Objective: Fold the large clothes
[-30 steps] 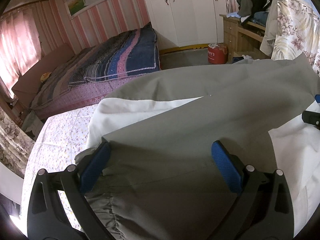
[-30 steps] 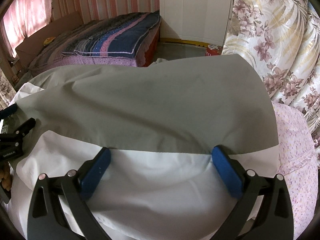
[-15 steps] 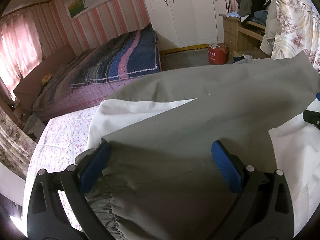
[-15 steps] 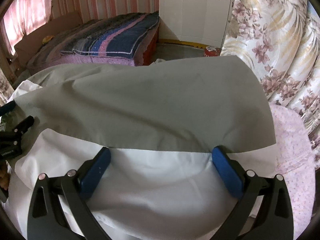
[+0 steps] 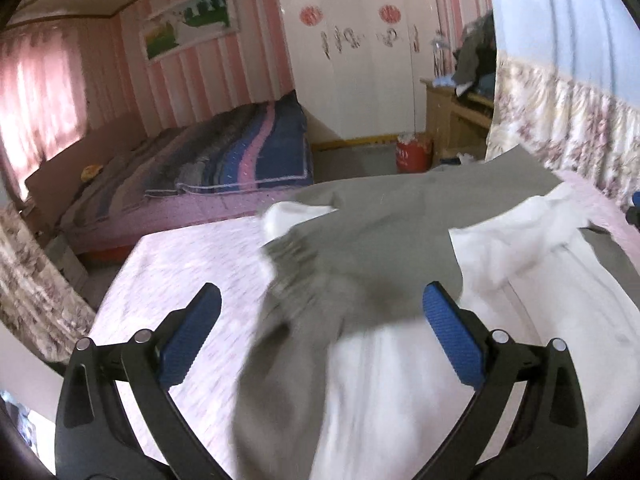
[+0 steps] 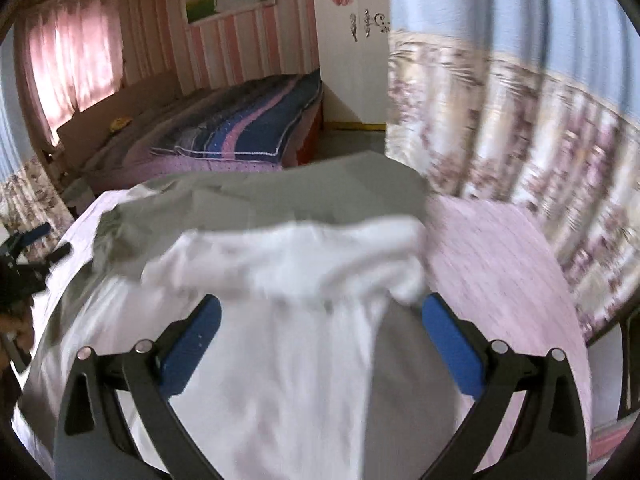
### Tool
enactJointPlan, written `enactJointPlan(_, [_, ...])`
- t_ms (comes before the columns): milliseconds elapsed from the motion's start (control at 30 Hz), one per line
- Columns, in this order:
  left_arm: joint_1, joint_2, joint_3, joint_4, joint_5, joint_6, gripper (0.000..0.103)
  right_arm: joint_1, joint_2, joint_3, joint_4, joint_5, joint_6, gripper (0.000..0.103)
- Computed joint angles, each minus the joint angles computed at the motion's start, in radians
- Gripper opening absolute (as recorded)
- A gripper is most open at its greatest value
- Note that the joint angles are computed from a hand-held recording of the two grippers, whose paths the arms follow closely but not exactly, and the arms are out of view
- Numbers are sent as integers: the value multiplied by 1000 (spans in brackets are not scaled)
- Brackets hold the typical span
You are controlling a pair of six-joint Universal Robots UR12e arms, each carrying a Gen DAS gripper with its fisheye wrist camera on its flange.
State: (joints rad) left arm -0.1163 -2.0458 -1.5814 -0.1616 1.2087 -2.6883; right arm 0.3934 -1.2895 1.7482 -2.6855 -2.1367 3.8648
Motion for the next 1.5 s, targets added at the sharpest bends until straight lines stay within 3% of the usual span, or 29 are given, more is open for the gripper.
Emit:
enactJointPlan(167, [83,91,-156,113,-3,44,100,75,-103,145,3,-118,76,101])
enactJointPlan(300, [160,146,-254,132,-40,44,100,116,-164,236,18,-102,193,101])
enactJointPlan(500, [227,209,-353,76,-86,-23,100,174,-175,294,-3,-74,379,101])
enactJointPlan(600, [242,230,-389,61,-100,-38,100,212,-150,302,-56,-97,395,101])
enactJointPlan(733, [251,246,-416,30,-138,-41,100,240,-115,267,9,-105,400,101])
enactJointPlan(900, [225,244,-450,45,-35,29,97,253,-100,254,42,-130,426,101])
enactJointPlan(967, [227,244,-445,-10,-49,39,94,244,-103,260,33,-108,432,101])
enactJointPlan(1033, [229,245,-446,-11,-59,43,91,242,-106,266,27,-96,445,100])
enactJointPlan(1067, [230,246,-446,-16,-65,46,91,245,-105,265,29,-103,447,97])
enactJointPlan(1133, [230,249,-442,-63,-78,60,88,242,-103,265,23,-81,435,75])
enactJointPlan(1167, [229,252,-441,-86,-83,78,86,239,-100,264,15,-63,423,50])
enactJointPlan(1300, [222,263,-433,-204,-129,121,86,243,-92,244,56,-67,418,41])
enactJointPlan(1500, [202,260,-420,-242,-104,124,91,244,-95,262,9,-64,438,36])
